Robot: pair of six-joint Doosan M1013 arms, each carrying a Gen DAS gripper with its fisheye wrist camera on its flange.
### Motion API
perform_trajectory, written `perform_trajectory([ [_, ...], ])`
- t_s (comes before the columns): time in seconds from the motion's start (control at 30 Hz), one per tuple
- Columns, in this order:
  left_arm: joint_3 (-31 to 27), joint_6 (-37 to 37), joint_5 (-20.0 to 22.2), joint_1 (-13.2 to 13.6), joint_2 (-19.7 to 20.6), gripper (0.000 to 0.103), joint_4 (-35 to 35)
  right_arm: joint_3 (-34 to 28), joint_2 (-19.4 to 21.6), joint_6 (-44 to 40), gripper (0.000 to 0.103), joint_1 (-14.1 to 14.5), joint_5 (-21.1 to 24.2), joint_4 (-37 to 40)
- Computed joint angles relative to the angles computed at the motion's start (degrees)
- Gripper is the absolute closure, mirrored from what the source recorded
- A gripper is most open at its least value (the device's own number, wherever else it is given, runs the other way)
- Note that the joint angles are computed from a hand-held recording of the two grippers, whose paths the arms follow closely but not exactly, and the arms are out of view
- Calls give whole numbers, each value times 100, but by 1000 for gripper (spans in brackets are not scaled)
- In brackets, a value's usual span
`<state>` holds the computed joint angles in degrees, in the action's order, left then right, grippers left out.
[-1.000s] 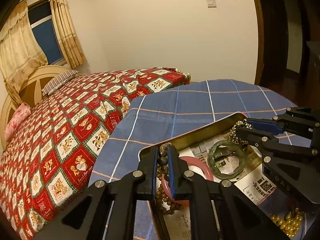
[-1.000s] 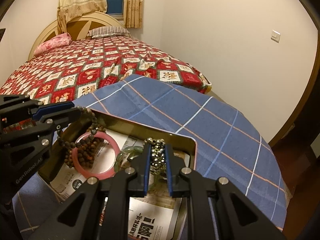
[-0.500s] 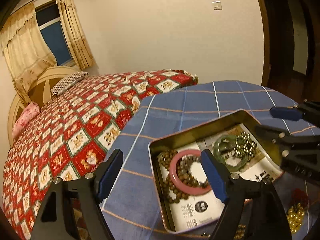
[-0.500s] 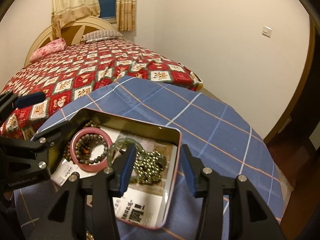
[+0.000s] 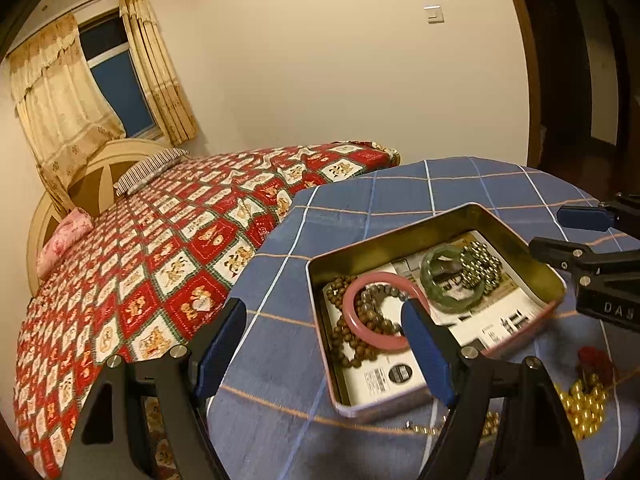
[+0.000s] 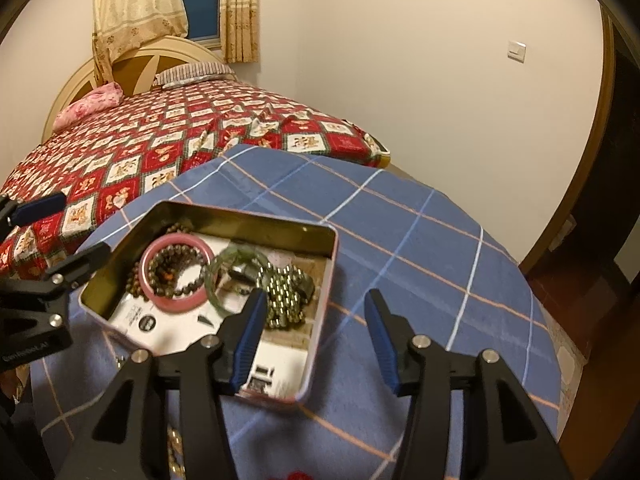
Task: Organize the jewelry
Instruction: 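Withdraw both tools from the tin toward the red tassel and silver bangle, then grasp the red tassel pendant's cord with the right tool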
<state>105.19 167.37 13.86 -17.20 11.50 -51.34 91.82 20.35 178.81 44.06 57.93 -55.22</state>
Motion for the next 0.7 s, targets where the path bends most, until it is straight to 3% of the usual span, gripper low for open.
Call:
perform_trajectory([
  [0.23, 489, 797, -40, 129, -332, 23, -725, 327, -182, 511, 47, 255, 264, -41],
  [0.7, 951, 121, 127, 137, -492, 23, 148, 673, -246, 1022, 46, 608, 331, 230],
])
